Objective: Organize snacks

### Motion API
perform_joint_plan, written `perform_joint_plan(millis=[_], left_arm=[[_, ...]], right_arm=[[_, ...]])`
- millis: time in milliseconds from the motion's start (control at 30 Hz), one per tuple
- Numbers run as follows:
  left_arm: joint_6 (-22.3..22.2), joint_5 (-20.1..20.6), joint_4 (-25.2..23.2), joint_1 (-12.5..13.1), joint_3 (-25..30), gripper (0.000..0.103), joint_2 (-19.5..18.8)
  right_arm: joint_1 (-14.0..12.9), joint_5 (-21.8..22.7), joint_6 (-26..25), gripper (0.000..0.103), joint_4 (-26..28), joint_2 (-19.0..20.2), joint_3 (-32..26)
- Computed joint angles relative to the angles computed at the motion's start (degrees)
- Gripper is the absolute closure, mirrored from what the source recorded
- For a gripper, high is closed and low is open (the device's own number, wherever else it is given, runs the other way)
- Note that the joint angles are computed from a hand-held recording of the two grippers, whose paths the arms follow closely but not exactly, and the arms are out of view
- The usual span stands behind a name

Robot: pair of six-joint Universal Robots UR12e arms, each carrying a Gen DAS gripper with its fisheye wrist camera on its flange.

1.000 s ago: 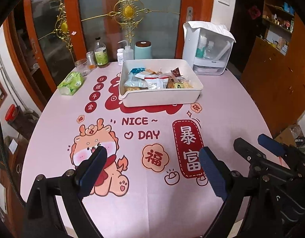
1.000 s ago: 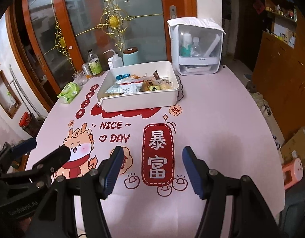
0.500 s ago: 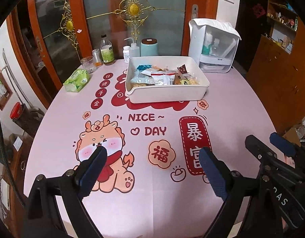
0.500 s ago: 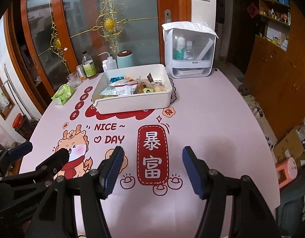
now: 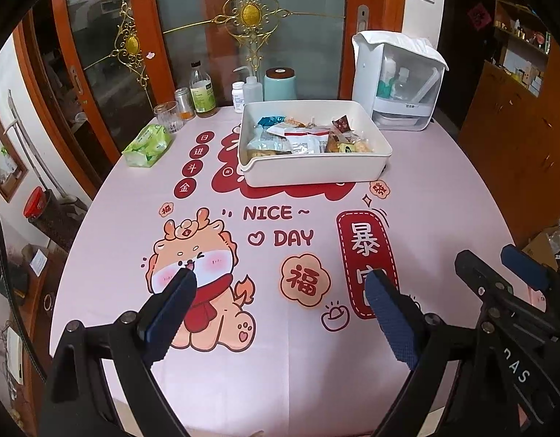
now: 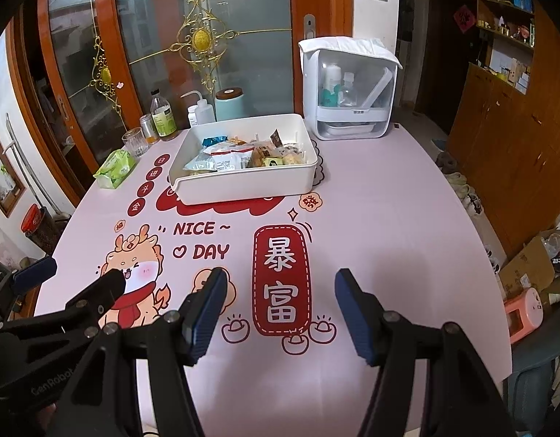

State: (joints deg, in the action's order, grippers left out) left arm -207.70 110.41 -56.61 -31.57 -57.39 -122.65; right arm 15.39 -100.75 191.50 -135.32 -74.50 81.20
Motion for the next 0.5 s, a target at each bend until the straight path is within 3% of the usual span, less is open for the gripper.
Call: perform_joint_plan(millis=[500], left_arm=[[-0.6, -0.75, -0.28, 0.43, -1.0, 0.01, 0.64]], right_arm=[[0.39, -0.53, -0.8, 0.041, 0.26, 0.36, -0.61]])
